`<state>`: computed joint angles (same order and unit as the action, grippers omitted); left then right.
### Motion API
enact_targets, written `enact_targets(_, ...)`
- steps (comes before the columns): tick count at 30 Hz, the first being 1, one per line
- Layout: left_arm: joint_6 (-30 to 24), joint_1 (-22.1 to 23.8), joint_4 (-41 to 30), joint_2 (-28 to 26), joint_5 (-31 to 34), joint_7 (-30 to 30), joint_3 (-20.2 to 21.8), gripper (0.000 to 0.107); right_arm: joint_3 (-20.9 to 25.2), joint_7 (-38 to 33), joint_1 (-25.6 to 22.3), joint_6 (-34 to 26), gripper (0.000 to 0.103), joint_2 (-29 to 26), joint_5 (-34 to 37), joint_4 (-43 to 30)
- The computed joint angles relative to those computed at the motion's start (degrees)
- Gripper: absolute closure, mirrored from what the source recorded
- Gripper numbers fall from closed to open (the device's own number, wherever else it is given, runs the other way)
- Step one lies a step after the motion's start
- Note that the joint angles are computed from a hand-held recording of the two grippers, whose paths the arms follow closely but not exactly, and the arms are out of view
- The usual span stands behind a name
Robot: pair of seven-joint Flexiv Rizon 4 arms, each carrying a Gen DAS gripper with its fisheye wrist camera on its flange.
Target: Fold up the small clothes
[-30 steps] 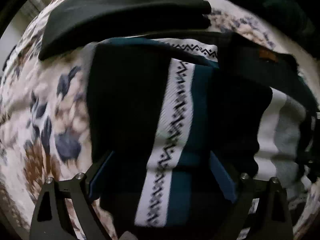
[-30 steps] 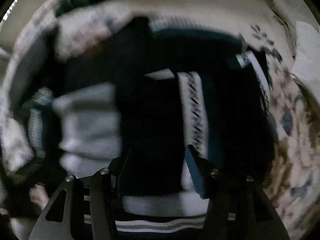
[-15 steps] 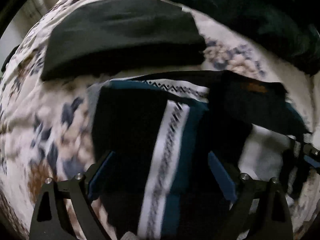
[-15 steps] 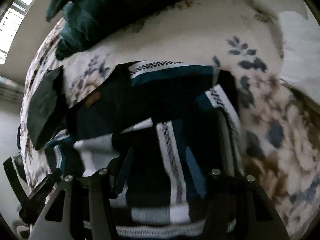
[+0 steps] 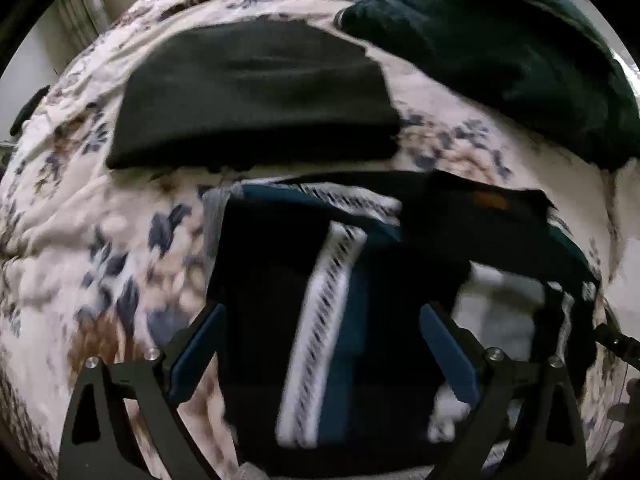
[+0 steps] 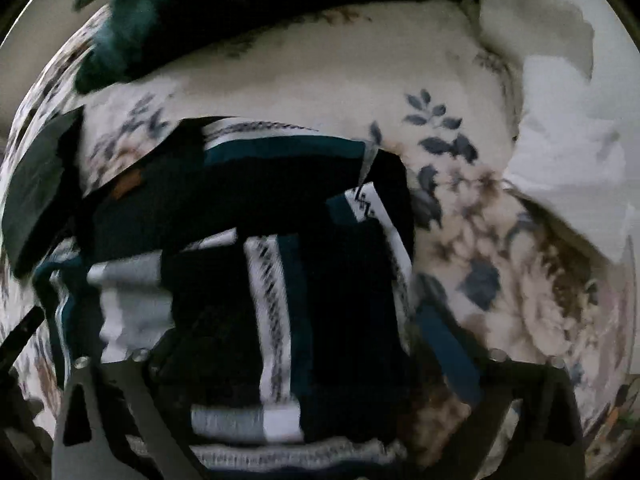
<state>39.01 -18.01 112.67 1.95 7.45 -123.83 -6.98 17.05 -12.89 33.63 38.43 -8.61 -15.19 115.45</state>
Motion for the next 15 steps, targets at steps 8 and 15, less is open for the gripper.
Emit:
enact_targets(8,-9.0,-5.3,-5.1,1.3,2.3,-11.9,-5.4,0.008,3.4,-2.9,0.3,-0.9,0.0,11.7,6.9,4.0)
enact_targets(15,-15.8,-16.4,-11.6,-4.0,-0.6,-27.5,-12.4,0.008,-2.1,-24.3,-2.0,1.3,0.0,28.1,32.9,14.3)
